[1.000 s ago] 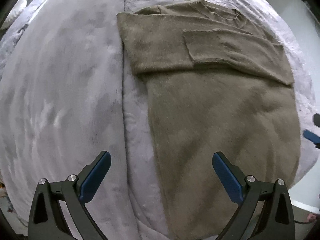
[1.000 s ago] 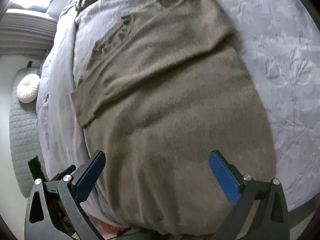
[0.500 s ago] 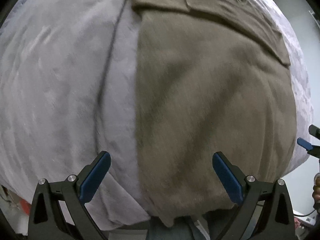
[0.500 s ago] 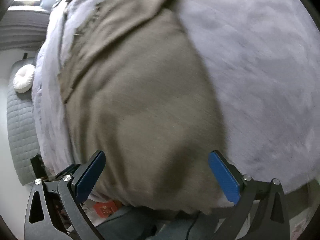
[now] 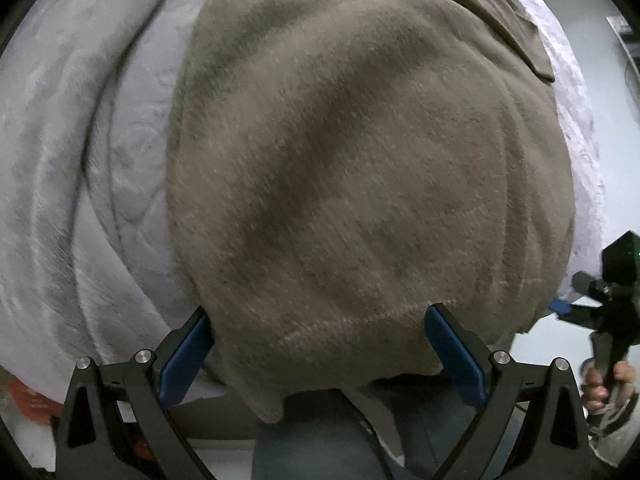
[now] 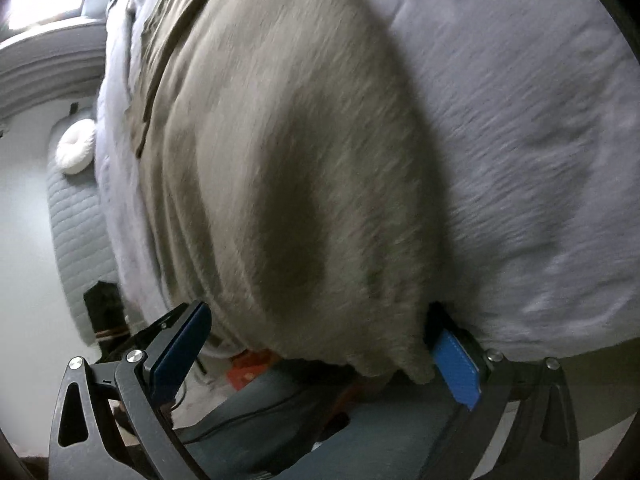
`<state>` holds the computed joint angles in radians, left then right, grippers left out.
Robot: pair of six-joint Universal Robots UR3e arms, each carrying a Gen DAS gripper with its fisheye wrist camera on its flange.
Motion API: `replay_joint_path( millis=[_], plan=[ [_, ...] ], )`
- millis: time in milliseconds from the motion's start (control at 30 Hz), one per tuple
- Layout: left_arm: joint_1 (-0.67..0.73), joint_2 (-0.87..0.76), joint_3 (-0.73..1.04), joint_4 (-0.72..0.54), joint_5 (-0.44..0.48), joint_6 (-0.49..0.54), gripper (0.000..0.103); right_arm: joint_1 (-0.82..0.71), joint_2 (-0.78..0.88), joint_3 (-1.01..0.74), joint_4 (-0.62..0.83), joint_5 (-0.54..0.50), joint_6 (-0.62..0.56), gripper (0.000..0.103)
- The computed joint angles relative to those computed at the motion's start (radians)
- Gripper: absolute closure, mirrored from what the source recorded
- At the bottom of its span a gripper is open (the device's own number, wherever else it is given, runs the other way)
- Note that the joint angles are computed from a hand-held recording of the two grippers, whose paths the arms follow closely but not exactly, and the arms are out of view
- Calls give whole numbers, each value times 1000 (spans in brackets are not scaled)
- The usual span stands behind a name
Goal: Fold small clothes
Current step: 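Close both tools on the sweater hem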
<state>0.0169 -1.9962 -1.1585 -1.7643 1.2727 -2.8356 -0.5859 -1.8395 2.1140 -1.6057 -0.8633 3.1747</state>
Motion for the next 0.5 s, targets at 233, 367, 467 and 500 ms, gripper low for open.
replay_joint_path(
  millis=[233,367,467,500],
  plan=[
    [104,2,59,-127,-25,96,52,-20,-60,40,17,-10,41,49],
    [153,-20,135,-249,-72,159,91,-8,-67,32,22,-24,72,96],
    [191,-75,306,-416,-130,243,91,-43,-113,22,44,95,39,96],
    [197,-91,356,-461,-147,264,91,-54,-120,14,43,139,34,96]
  ],
)
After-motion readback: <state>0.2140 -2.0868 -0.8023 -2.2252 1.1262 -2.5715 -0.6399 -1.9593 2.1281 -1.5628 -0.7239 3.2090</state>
